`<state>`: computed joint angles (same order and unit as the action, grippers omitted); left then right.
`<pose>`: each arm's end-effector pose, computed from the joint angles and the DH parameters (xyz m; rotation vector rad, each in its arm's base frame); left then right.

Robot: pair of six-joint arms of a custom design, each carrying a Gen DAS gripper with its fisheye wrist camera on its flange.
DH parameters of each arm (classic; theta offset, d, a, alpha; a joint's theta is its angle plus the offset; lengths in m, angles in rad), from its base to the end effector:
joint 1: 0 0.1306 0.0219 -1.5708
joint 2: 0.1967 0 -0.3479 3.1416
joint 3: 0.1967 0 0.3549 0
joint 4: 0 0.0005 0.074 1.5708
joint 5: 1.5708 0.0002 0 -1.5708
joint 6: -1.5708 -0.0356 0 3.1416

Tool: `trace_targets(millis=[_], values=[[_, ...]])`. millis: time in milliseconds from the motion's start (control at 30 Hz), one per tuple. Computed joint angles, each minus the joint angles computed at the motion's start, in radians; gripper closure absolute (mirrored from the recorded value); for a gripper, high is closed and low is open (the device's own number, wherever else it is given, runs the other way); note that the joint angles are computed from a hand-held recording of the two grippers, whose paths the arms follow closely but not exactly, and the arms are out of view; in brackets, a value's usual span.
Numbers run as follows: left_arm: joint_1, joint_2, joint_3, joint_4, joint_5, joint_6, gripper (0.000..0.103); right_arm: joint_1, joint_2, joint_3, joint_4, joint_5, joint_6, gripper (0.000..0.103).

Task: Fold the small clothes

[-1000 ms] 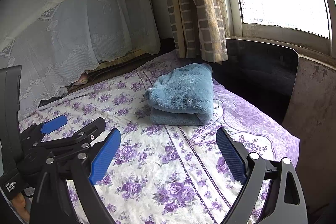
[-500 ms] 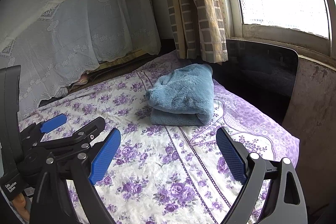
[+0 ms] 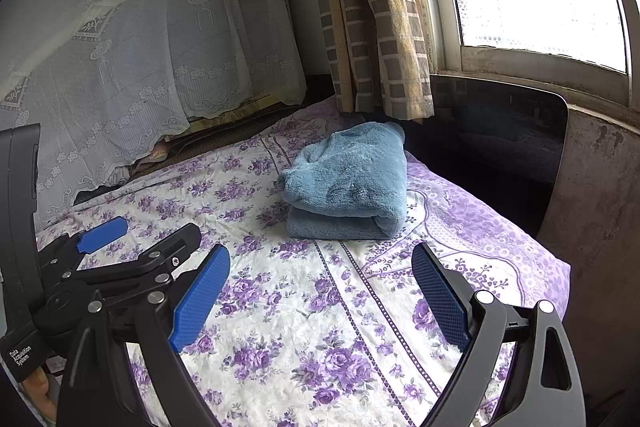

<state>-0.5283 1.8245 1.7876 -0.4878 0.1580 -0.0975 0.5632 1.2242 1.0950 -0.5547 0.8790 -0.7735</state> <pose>0.5345 -0.3190 0.3759 0.7428 1.9822 -0.4242 0.3504 0.1882 0.3676 0.6347 1.8845 -0.1449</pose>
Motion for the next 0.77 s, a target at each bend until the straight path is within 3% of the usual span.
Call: trace_targets(millis=[767], values=[[0.016, -0.026, -0.03, 0.017, 0.025, -0.008, 0.005, 0.006, -0.004, 0.007, -0.005, 0.007, -0.005, 0.01]])
